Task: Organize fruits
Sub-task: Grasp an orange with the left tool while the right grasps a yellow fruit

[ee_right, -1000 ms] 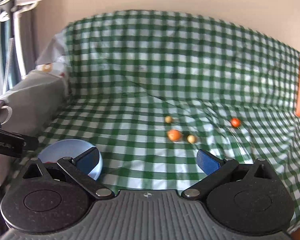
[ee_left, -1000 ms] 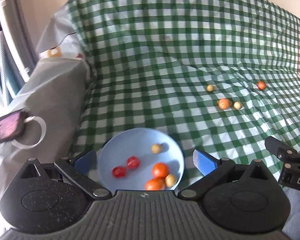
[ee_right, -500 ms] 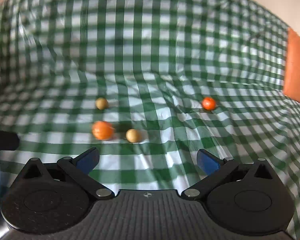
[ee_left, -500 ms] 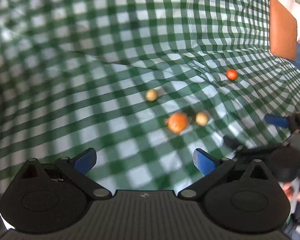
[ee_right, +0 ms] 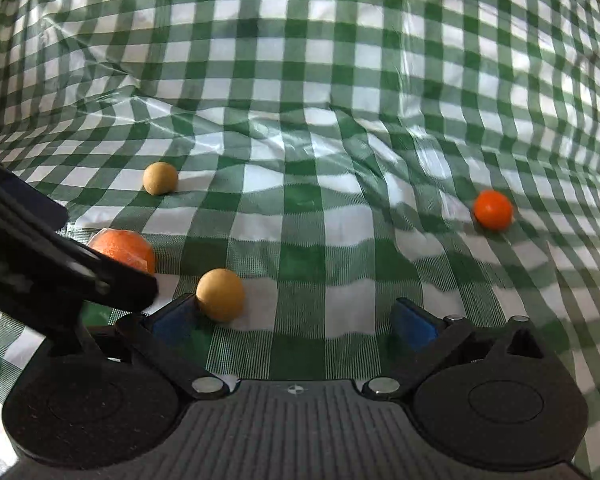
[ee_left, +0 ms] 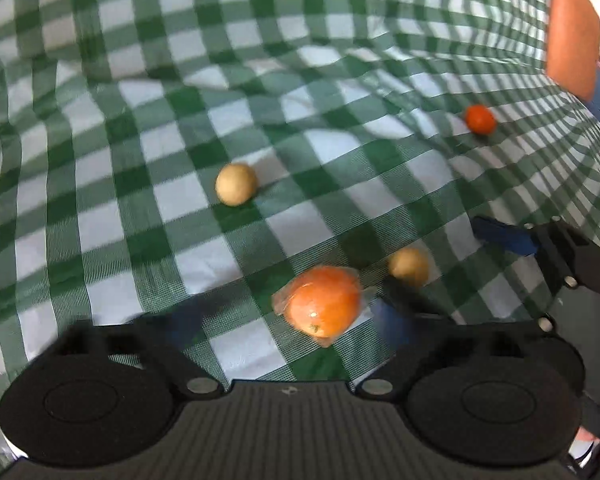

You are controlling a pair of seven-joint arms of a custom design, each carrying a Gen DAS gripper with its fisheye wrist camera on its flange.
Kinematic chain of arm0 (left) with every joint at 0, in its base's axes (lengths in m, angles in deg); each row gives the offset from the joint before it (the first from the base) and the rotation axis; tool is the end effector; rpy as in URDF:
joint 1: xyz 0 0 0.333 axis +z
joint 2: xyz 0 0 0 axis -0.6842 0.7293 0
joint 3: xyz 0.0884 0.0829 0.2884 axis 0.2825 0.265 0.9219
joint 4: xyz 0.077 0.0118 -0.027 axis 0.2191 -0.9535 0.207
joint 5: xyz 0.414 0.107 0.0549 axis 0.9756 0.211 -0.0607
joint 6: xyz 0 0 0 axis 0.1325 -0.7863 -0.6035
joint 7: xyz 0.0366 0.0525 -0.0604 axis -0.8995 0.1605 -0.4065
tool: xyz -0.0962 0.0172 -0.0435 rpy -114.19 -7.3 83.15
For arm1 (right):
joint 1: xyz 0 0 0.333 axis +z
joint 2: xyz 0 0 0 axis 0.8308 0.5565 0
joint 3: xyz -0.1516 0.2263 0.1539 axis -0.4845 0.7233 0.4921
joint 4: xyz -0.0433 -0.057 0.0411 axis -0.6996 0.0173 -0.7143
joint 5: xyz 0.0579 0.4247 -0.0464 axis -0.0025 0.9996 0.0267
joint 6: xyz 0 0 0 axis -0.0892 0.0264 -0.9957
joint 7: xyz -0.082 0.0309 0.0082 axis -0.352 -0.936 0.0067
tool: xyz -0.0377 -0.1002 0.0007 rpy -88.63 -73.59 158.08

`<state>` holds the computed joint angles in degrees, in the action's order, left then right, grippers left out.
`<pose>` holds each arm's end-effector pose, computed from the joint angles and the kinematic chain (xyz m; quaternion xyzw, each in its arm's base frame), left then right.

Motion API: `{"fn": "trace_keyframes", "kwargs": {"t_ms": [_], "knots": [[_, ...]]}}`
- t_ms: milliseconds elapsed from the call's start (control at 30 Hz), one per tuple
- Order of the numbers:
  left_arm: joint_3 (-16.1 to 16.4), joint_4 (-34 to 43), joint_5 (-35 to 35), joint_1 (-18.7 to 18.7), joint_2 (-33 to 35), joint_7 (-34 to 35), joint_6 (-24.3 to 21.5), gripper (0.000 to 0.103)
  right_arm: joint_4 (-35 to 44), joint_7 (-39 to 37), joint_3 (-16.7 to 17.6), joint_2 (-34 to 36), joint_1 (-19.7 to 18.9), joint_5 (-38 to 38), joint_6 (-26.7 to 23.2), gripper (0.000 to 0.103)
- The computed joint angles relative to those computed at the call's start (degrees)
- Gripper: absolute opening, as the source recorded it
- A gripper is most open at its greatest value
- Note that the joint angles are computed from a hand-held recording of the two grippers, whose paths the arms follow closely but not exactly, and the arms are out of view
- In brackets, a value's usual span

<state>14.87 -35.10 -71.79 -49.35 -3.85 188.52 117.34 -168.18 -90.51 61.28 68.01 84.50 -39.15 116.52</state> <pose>0.6380 -0.2533 0.3519 -0.3650 0.8913 -0.2603 0.0674 0.4887 0.3260 0.3075 -0.5351 0.7207 -0.3741 0.2332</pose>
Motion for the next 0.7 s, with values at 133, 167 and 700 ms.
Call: {"fn": "trace_keyframes", "kwargs": {"t_ms": [133, 167, 700], "knots": [[-1.1, -0.1, -5.2, 2.1, -1.2, 2.4, -2.8, 0.042, 0.5, -2.1, 0.4, -0.2, 0.2, -3.2, 2.6, 0.035], [-0.9, -0.7, -5.7, 2.0, -1.7, 2.7, -2.4, 0.042, 1.2, -4.0, 0.7, 0.1, 0.6, -2.1, 1.7, 0.027], [12.3, -25.3, -11.3, 1.2, -33.6, 4.8, -12.5, 0.042, 1.2, -5.1, 8.8, -9.5, 7.1, 16.7, -10.5, 0.028]]}}
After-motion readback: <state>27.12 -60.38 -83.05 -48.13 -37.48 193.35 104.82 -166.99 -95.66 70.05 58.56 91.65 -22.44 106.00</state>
